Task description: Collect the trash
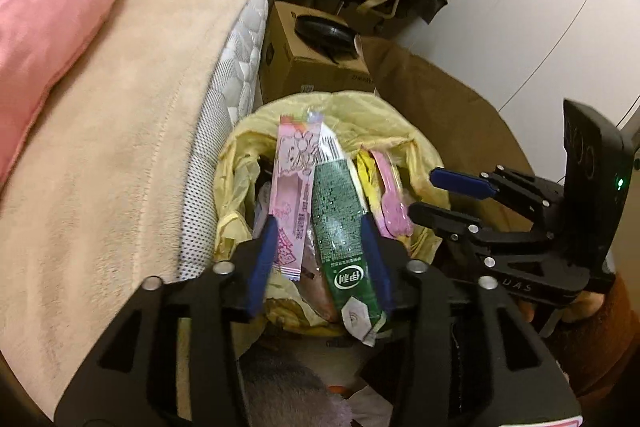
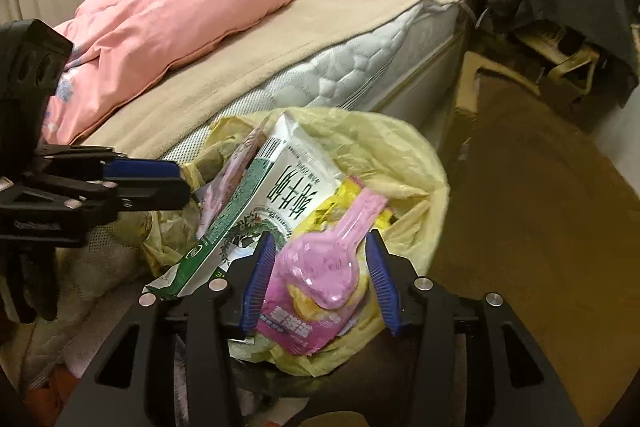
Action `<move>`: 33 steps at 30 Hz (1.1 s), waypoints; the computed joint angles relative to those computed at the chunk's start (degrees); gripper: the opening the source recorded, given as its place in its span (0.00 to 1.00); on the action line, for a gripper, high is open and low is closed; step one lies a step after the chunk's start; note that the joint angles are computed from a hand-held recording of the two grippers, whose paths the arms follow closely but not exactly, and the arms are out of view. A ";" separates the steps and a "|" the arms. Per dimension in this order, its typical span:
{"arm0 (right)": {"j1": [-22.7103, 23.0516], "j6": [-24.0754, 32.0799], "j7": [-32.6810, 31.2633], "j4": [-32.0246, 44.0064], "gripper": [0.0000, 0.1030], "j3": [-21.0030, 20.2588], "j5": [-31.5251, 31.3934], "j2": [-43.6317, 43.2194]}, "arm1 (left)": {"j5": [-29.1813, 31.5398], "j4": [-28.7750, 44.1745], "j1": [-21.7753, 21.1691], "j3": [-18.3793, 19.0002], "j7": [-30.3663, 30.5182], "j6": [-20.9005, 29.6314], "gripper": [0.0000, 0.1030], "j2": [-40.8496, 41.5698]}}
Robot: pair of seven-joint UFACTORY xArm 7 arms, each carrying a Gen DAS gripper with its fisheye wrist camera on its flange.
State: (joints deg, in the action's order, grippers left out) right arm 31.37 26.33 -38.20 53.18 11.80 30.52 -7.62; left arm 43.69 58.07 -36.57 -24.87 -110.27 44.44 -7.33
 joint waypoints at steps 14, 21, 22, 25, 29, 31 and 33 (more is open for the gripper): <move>-0.49 -3.50 18.07 -20.27 0.51 -1.37 -3.74 -29.73 | 11.54 24.00 -13.61 -7.37 -5.55 39.65 0.65 15.58; -0.88 3.17 27.46 -30.80 0.58 -1.64 -10.02 -46.71 | 13.84 39.20 -25.83 -4.29 -6.30 51.47 0.65 27.88; -0.58 3.85 28.51 -32.03 0.58 -1.74 -10.75 -49.00 | 13.76 40.86 -27.14 -3.58 -6.21 52.69 0.65 29.02; -0.30 5.01 31.94 -34.57 0.58 -2.24 -12.72 -54.33 | 14.12 47.82 -32.10 -1.24 -4.74 58.18 0.65 33.53; -0.21 6.68 35.82 -36.49 0.58 -2.11 -15.65 -58.99 | 13.88 50.08 -35.57 1.34 -4.31 58.40 0.65 34.75; 0.04 7.48 36.87 -36.73 0.58 -1.96 -17.09 -59.82 | 13.15 50.25 -36.63 2.56 -4.18 57.87 0.65 34.80; 0.19 8.06 38.19 -37.10 0.58 -1.48 -18.20 -60.78 | 12.50 50.62 -37.79 3.83 -4.24 57.56 0.65 34.91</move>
State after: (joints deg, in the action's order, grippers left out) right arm 31.56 34.39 -0.01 16.08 10.32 12.32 -68.40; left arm 56.19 108.69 -74.35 -21.04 -114.51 101.99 27.58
